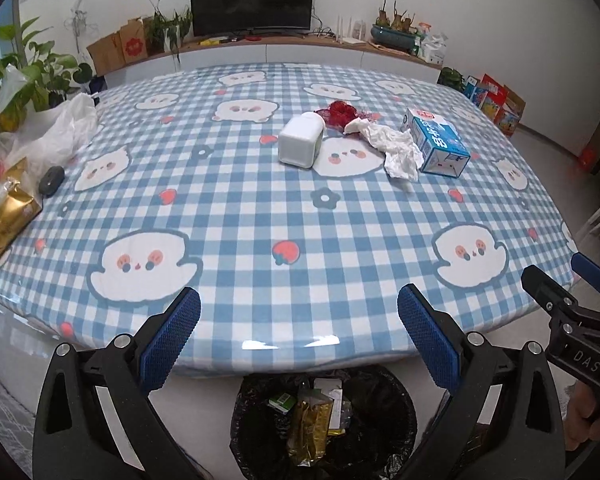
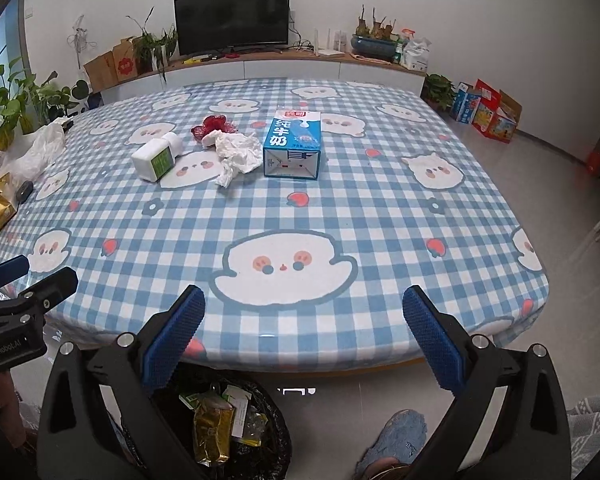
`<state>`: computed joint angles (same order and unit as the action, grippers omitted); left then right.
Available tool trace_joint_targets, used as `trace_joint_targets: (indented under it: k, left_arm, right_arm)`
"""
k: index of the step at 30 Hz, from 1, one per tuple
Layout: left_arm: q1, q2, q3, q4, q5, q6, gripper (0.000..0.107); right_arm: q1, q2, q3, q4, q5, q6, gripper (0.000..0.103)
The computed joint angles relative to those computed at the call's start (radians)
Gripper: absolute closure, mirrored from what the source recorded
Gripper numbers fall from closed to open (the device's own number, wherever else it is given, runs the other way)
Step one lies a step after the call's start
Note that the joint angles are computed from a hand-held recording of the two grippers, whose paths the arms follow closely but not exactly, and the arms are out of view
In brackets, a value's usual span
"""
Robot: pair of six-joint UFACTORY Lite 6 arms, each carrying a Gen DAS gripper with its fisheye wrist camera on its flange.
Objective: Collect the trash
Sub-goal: 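Raise both tools from the bin back over the table, then move the left tool around the white bottle while the right tool reaches the milk carton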
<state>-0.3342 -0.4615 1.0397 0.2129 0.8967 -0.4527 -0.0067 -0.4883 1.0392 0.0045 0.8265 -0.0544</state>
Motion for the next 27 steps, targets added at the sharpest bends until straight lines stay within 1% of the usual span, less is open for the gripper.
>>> trace_joint_targets:
  k: [4, 10, 19, 22, 27]
  left_arm:
    - [0.064, 0.087, 0.082, -0.043, -0.018, 0.065, 0.01]
    - [0.115, 0.204, 0.201, -0.06, -0.037, 0.13, 0.01]
    - [0.165, 0.384, 0.364, -0.073, -0.061, 0.178, 0.011]
    - [0.166, 0.448, 0.419, -0.061, -0.068, 0.185, 0.011]
    - [0.184, 0.562, 0.53, -0.091, -0.07, 0.205, 0.011]
  right_arm:
    - [0.0, 0.071, 0.06, 0.008, -0.018, 0.003, 0.008]
    - [-0.014, 0.197, 0.186, 0.021, -0.035, -0.006, 0.008]
    - [-0.006, 0.414, 0.39, -0.001, -0.056, 0.015, 0.008]
    - [0.0, 0.496, 0.469, -0.011, -0.052, 0.028, 0.008]
    - [0.005, 0.647, 0.623, -0.012, -0.024, 0.047, 0.008]
